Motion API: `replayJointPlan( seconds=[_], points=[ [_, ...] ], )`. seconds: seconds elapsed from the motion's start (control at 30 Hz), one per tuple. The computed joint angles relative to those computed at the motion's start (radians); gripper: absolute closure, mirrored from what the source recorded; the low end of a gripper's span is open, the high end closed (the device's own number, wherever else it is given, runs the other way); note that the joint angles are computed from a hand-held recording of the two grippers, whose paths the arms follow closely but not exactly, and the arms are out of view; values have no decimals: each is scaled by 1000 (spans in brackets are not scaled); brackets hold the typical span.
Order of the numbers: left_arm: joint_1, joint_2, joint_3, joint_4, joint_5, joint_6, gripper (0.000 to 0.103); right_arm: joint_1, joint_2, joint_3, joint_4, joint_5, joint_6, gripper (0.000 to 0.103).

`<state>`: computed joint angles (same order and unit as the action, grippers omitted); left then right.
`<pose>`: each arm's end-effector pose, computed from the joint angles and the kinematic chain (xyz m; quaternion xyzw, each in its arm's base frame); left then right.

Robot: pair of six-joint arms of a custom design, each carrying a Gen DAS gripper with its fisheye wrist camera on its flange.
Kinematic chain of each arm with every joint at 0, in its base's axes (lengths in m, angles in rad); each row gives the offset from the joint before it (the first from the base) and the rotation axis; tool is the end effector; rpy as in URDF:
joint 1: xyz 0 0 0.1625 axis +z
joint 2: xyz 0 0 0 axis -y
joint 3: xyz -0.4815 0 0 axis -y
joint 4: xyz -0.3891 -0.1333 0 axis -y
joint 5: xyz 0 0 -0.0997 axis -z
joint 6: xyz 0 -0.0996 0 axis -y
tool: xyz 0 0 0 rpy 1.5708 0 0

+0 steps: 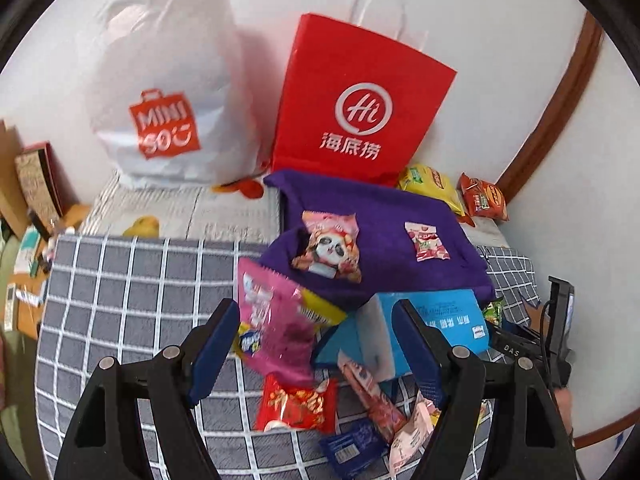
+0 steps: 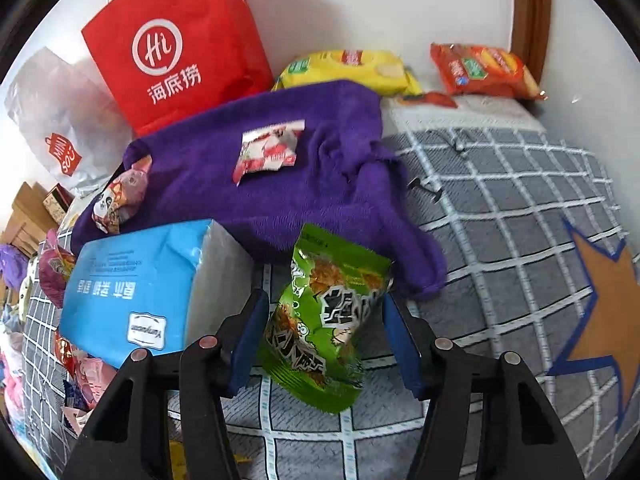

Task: Organize snacks
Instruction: 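Withdraw both tools from the purple cloth back toward the snack pile, then reach the right tool to the green snack bag while the left tool approaches the red snack bag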

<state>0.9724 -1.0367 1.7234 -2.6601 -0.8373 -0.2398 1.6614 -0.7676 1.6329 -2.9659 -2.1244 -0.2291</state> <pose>-0.2104 -0.6635 0.3012 0.0926 0.9128 -0.3135 0.2450 0.1464 -0.7173 0.1779 0.0771 -0.9279 0.2330 0.2805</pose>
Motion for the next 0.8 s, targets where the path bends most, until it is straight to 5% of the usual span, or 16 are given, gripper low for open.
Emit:
replayJointPlan(
  seconds=[0.37,0.43,0.73,0.8],
  points=[
    [4,-28,81,1,-1,-38,26,39,-90,123,-105,20,-17,58],
    [5,-29,96,1,-4,-45,26,47,-107,147,-110,21,-15,73],
    [17,-28,137,47,-16,-114,26,37,-126,189,-91,41,-12,74],
    [18,-30,141,60,-18,-126,26,31,-124,189,-95,55,-13,66]
  ],
)
